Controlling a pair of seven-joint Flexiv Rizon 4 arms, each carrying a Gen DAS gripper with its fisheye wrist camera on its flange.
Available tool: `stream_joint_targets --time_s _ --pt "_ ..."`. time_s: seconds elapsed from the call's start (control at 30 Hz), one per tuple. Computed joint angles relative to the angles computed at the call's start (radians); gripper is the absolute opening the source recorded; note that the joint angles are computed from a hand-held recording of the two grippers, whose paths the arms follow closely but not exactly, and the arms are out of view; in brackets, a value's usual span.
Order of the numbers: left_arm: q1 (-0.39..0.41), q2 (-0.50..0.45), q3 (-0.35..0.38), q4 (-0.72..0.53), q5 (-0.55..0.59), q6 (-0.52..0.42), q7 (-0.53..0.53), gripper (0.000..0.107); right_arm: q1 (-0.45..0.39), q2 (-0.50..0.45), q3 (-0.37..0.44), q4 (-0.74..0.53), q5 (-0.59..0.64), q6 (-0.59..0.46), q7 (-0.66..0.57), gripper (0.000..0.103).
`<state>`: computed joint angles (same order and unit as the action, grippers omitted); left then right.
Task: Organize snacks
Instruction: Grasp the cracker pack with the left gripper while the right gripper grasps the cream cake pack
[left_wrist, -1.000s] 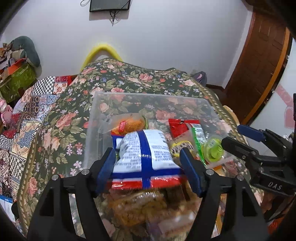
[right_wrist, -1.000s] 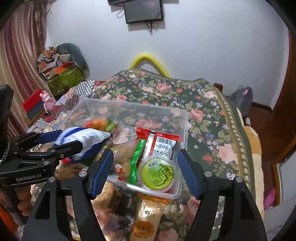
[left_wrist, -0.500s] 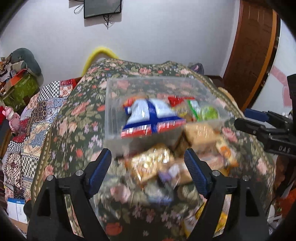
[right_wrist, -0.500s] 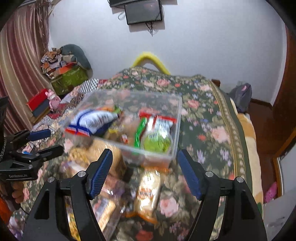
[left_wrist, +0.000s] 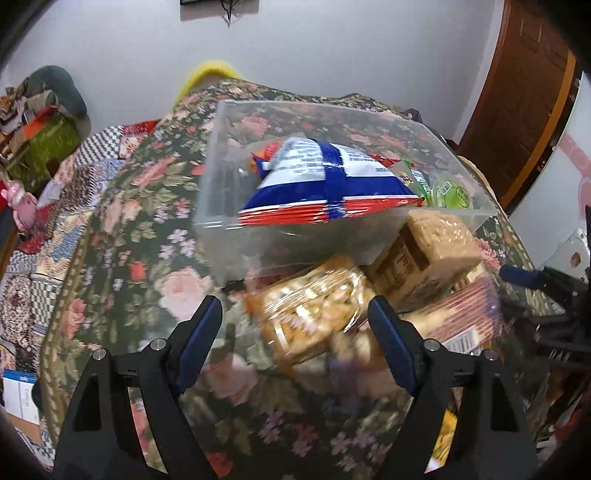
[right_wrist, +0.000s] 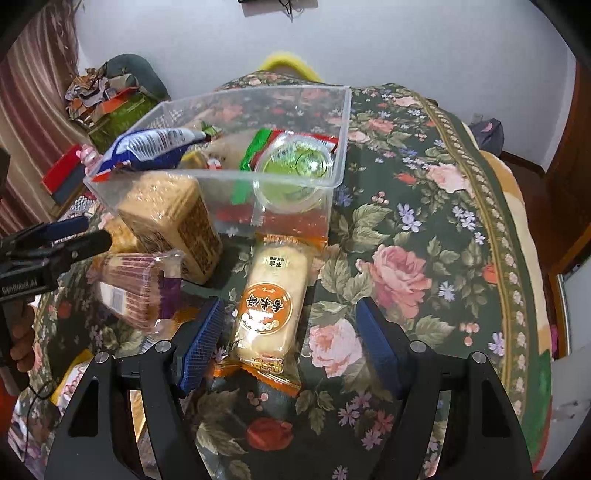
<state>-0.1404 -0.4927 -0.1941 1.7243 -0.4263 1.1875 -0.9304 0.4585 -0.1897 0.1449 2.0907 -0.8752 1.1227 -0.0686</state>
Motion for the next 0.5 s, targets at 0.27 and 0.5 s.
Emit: stream_joint_targets --time_s 0.27,0.5 --pt "-0.064 -0.050 0.048 -0.052 0.092 0.013 -0.099 0.092 0.000 -0.032 -0.016 -0.012 -0.010 0.030 0.015 0.070" --pt "-0.075 -0.082 0.079 -0.088 0.139 -0.018 -0.226 0.093 0.005 -0.042 -0.025 -0.014 -0.010 0.046 0.008 0.046"
